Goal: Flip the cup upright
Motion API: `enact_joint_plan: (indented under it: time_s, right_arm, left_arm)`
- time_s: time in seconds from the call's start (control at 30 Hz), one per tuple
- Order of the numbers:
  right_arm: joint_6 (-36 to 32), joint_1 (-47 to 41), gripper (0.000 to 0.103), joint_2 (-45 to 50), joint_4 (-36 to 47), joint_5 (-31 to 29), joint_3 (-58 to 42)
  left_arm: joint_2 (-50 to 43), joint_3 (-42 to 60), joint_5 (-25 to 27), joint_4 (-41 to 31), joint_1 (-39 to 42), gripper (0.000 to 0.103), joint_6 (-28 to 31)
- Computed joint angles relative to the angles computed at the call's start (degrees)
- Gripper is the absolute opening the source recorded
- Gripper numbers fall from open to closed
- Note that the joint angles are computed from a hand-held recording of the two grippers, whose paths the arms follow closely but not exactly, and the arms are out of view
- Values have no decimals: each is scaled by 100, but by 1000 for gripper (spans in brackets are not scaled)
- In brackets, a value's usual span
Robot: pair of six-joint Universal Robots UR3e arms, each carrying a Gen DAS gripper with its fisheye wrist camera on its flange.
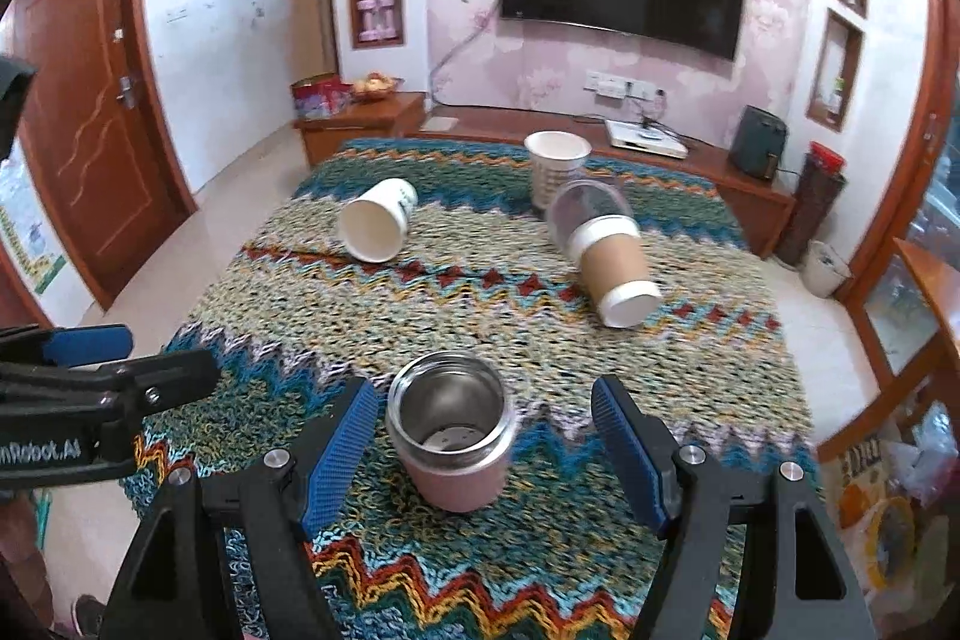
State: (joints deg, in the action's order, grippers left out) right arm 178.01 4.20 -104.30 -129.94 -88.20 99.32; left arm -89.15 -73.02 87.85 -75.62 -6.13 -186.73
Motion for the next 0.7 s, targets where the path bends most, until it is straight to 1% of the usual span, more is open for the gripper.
enact_joint_plan:
  time_s: [0.03, 0.1, 0.13, 0.3, 0.37, 0.5, 0.57, 0.7]
  right_arm:
    - [40, -59, 75, -21, 221, 19, -142]
    - [111, -326, 75, -142, 695, 297, -398]
    - [157, -387, 75, -168, 871, 332, -520]
    - [371, -393, 75, -250, 1423, 40, -1071]
    - [425, -474, 75, -311, 1640, 79, -1236]
    - [480, -470, 76, -368, 1813, -82, -1412]
    - [488, -526, 78, -405, 1892, -42, -1455]
    - [542, -556, 78, -449, 1973, -84, -1532]
  left_arm:
    - [3, 47, 30, 0, -45, 86, -7]
    - [7, 148, 97, 6, -127, 86, -10]
    - [7, 197, 127, 5, -164, 86, -12]
    - [-49, 500, 225, -55, -285, 87, -28]
    - [-79, 616, 290, -88, -341, 87, -31]
    - [-141, 821, 355, -169, -424, 87, -38]
    - [-185, 941, 366, -246, -471, 87, -63]
    - [-218, 1023, 539, -230, -603, 87, -104]
